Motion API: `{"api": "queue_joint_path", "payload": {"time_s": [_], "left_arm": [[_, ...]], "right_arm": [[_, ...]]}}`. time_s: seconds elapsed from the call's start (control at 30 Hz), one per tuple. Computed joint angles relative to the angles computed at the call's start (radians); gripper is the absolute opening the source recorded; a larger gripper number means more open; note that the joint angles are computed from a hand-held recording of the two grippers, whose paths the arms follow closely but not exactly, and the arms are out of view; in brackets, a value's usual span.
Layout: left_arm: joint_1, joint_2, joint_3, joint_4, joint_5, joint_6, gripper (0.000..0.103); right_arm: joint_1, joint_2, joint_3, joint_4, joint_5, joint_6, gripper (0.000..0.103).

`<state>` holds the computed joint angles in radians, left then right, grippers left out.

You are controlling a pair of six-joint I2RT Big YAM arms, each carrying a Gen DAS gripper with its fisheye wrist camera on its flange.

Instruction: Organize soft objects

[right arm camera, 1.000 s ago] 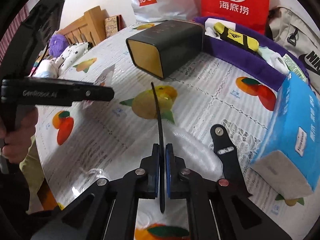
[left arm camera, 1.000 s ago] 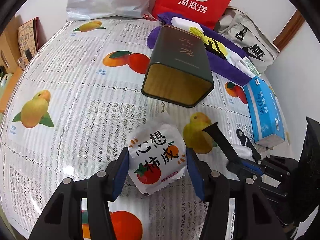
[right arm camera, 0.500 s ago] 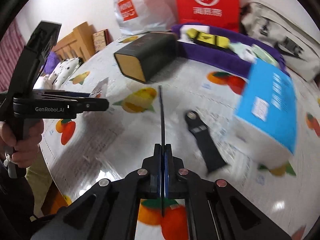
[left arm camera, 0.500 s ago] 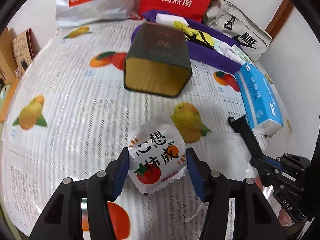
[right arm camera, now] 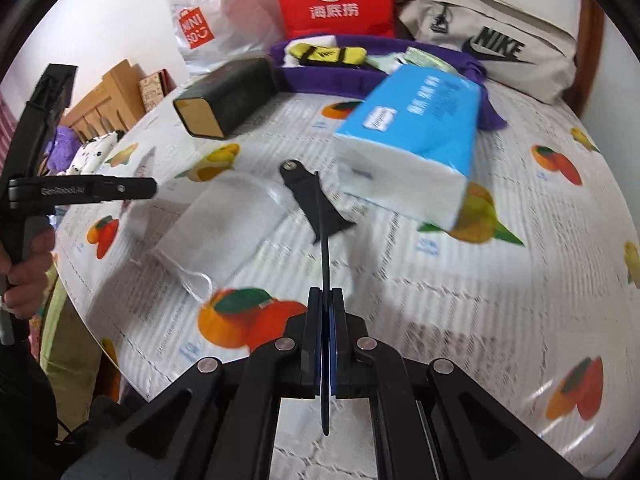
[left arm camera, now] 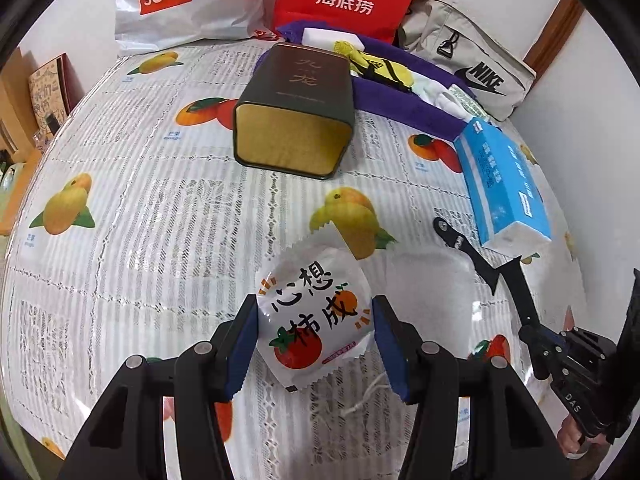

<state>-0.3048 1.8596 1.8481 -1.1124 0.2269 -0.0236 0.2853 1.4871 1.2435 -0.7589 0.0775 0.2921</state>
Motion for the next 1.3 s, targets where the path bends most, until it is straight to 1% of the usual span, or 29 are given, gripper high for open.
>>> {"api": "queue_joint_path", "payload": {"time_s": [0.17,0.33,0.47,0.67,0.83,1.03,1.1,1.3], "left_arm": [[-0.008,-0.004,0.006,-0.010,0.005,-0.008,0.054],[-0.013,0.012,0.045,-0.032,-0.015,-0.026,0.054],[-0.013,0.028,0.088,-0.058,-0.035,-0.026,0.054],[-0.012,0.049,0.150,-0.072,-0.054,-0.040,0.054],[-0.012,0.069,0.215,-0.080,-0.063,-0.039,0.054],[-0.014,0.121,0.336,-0.111,-0.065,-0.036,0.054],[-0.014,0.146,0.387,-0.126,-0.059,-0.033,0.054],[-0.019,0.228,0.553,-0.178,-0.075,-0.031,0.054]], "right_arm": [[-0.011,-0.019,-0.016,-0.015,0.001,0.026,0.003],[-0.021,-0.030,-0.005,-0.028,-0.007,0.008,0.003],[-0.032,-0.031,0.013,-0.036,-0.016,-0.003,0.003],[-0.045,-0.043,0.043,-0.038,-0.030,-0.026,0.003],[-0.059,-0.032,0.089,-0.046,-0.035,-0.048,0.003],[-0.074,0.010,0.173,-0.065,-0.029,-0.068,0.003],[-0.081,0.028,0.204,-0.070,-0.025,-0.076,0.003],[-0.101,0.082,0.297,-0.093,-0.026,-0.098,0.003]]}}
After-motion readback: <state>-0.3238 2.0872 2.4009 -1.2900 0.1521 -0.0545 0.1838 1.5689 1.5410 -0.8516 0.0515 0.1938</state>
